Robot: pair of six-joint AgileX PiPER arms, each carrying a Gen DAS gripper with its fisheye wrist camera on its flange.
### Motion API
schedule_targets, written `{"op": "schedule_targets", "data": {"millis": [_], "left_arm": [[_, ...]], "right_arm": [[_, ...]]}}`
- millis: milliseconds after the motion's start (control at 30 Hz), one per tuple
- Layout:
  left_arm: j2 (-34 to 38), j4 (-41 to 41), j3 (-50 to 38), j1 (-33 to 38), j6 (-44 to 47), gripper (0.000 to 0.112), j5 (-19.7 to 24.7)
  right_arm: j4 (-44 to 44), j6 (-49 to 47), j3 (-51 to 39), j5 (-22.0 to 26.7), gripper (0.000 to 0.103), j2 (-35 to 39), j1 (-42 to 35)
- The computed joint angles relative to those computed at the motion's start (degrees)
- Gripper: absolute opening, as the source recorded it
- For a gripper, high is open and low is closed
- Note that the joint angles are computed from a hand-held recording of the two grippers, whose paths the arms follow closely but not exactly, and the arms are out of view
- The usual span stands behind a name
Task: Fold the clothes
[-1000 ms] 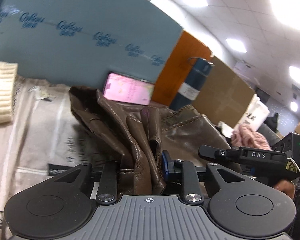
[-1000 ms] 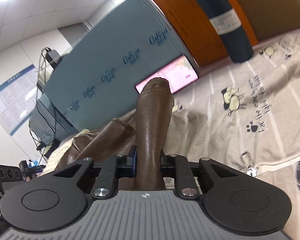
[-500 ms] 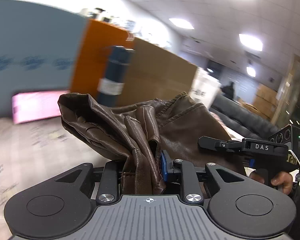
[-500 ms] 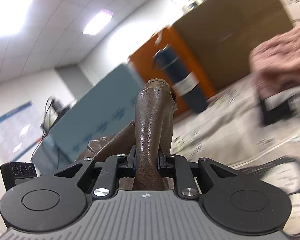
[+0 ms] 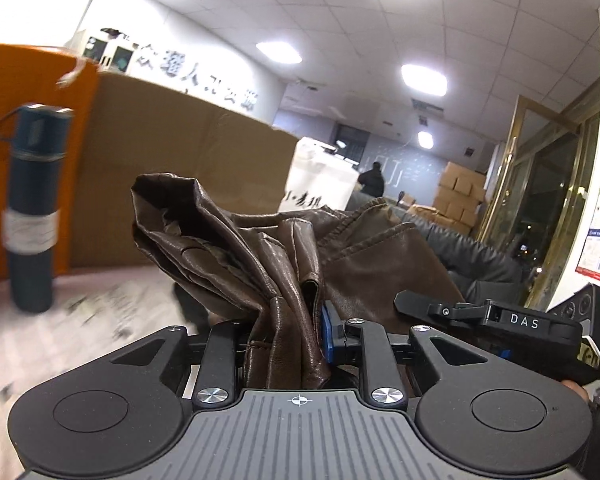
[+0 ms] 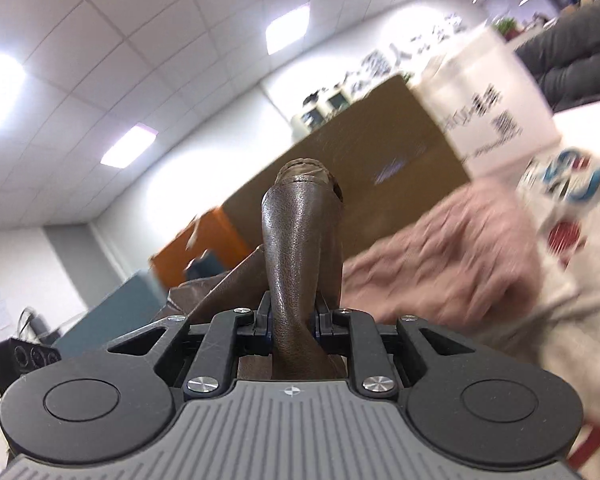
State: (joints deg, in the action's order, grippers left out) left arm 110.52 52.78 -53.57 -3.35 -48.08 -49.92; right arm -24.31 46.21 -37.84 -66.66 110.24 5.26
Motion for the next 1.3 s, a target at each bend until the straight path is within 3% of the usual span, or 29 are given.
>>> {"op": "schedule_targets", "data": {"millis": [167,300,500,567,633,667,733,767,833,933,1033,1167,1300], "left_arm": [[6.1,-7.1,-8.6,-6.1,2.3,0.021,1.0],[11.9,-7.9,-16.6,-9.0,-1.6,0.022,2.6],[17.2,-13.0,-23.7,-12.1,0.9,0.024,9.6],[18.2,-16.9,-25.4,-12.9,4.4,0.032,14.2],[18.2,-20.3,-25.2,-13.2,6.7,0.048,16.9],[17.9,-22.2,-24.4,-13.1,8.1,0.053,17.0],[17.4,-26.0,-22.8,-12.9,10.7,0.075,16.9],[17.3,-29.4,-22.2,-13.1,13.8,0.077,16.9],[17.8,-36.7,-24.2,-14.2,21.9,0.082,22.2],[19.4,-36.2,-27.1,-14.6,23.0,0.084,26.7],[19.9,-39.4,-27.7,-15.5,27.2,0.086,28.4],[19.1,-35.9,-25.5,-14.7,22.5,0.086,26.4],[19.3,-36.5,-24.0,-14.3,21.4,0.092,21.8]], "right_arm": [[2.4,0.8,-7.4,2.8,0.016,2.2,-3.2],[9.2,-6.7,-11.8,7.7,0.016,3.9,-2.6],[14.2,-12.0,-19.9,12.2,0.016,10.4,-3.5],[15.2,-12.9,-23.7,14.4,0.016,13.3,-3.5],[16.7,-13.3,-27.2,17.1,0.020,15.9,-3.5],[17.3,-13.2,-28.6,17.9,0.023,17.3,-3.6],[19.2,-13.2,-30.6,19.9,0.032,19.2,-3.9],[19.9,-13.1,-31.8,21.4,0.037,20.0,-4.1],[20.2,-10.6,-33.9,25.1,0.045,21.4,-4.9],[20.6,-7.3,-36.5,30.3,0.058,22.9,-5.7],[26.1,-13.5,-37.2,32.2,0.068,23.3,-4.5],[27.8,-14.2,-35.4,29.6,0.074,23.1,-4.0],[28.7,-13.3,-31.2,22.7,0.086,22.2,-3.7]]}}
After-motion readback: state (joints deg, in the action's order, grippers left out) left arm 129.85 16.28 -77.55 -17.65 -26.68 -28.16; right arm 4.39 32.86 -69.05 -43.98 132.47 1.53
